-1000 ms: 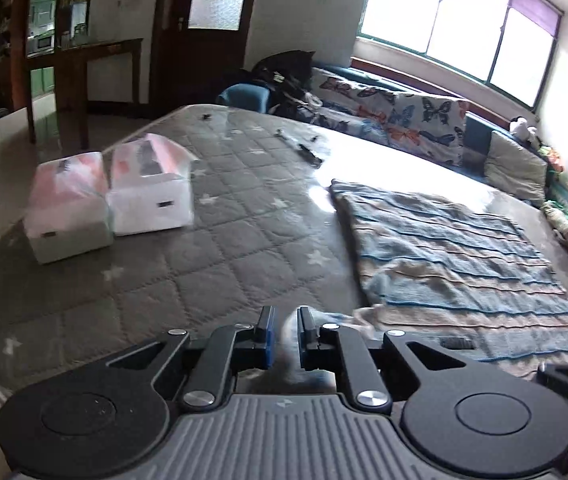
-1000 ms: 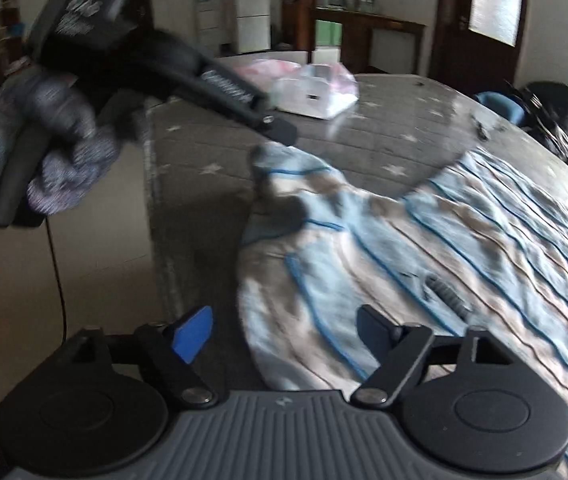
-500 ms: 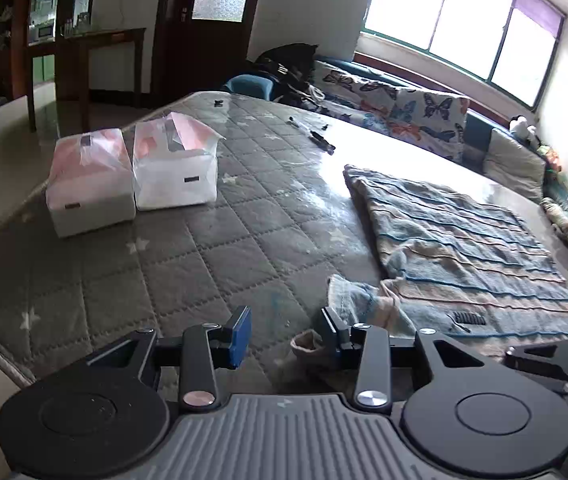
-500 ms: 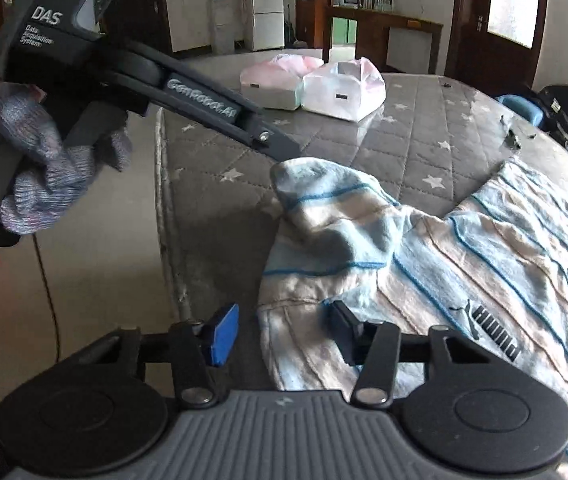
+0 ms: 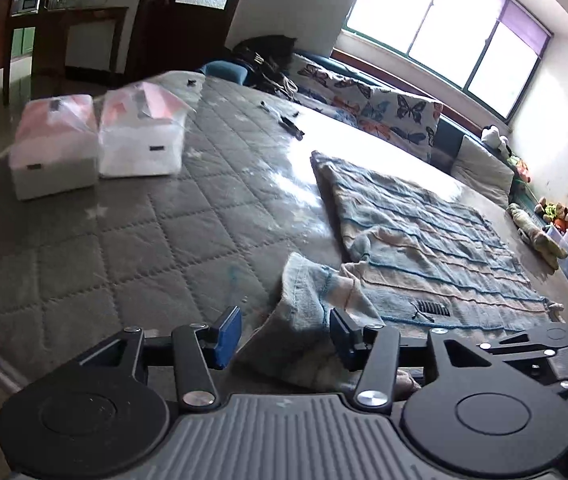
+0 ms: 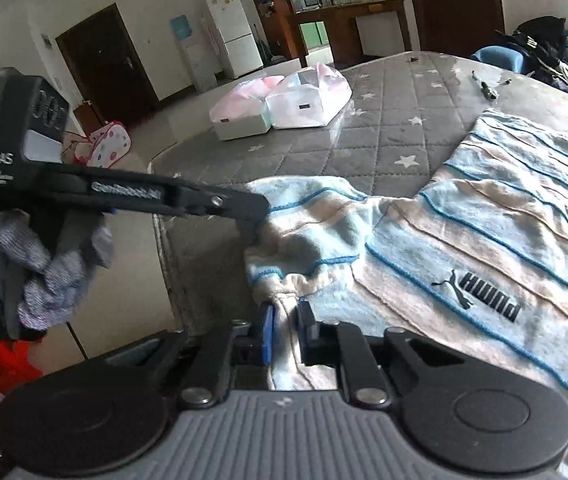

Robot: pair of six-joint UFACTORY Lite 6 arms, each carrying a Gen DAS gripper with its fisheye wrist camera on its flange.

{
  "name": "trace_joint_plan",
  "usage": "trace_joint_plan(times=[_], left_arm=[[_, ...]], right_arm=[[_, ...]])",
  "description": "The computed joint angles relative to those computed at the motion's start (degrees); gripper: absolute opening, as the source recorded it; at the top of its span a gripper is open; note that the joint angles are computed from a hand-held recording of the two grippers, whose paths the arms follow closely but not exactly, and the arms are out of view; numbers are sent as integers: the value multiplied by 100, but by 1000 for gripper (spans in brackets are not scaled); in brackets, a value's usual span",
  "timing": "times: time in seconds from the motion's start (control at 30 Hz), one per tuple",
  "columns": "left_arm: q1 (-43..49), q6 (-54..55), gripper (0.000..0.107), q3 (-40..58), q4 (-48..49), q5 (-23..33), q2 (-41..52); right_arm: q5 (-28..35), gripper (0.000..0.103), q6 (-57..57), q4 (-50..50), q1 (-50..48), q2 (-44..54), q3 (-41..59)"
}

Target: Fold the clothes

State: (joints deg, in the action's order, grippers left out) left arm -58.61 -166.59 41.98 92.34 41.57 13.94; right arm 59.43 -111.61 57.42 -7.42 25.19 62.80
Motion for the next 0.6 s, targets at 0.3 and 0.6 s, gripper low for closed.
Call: trace_joint_plan(times=[0.3, 0.6], left_arm=[[39, 1942, 9, 404, -1553, -7, -120], [224, 2211, 10, 527, -1700, 50, -118]], right_arm=[[90, 17, -239, -87, 33, -141, -65], [-348, 36, -821, 98, 321, -466, -670]])
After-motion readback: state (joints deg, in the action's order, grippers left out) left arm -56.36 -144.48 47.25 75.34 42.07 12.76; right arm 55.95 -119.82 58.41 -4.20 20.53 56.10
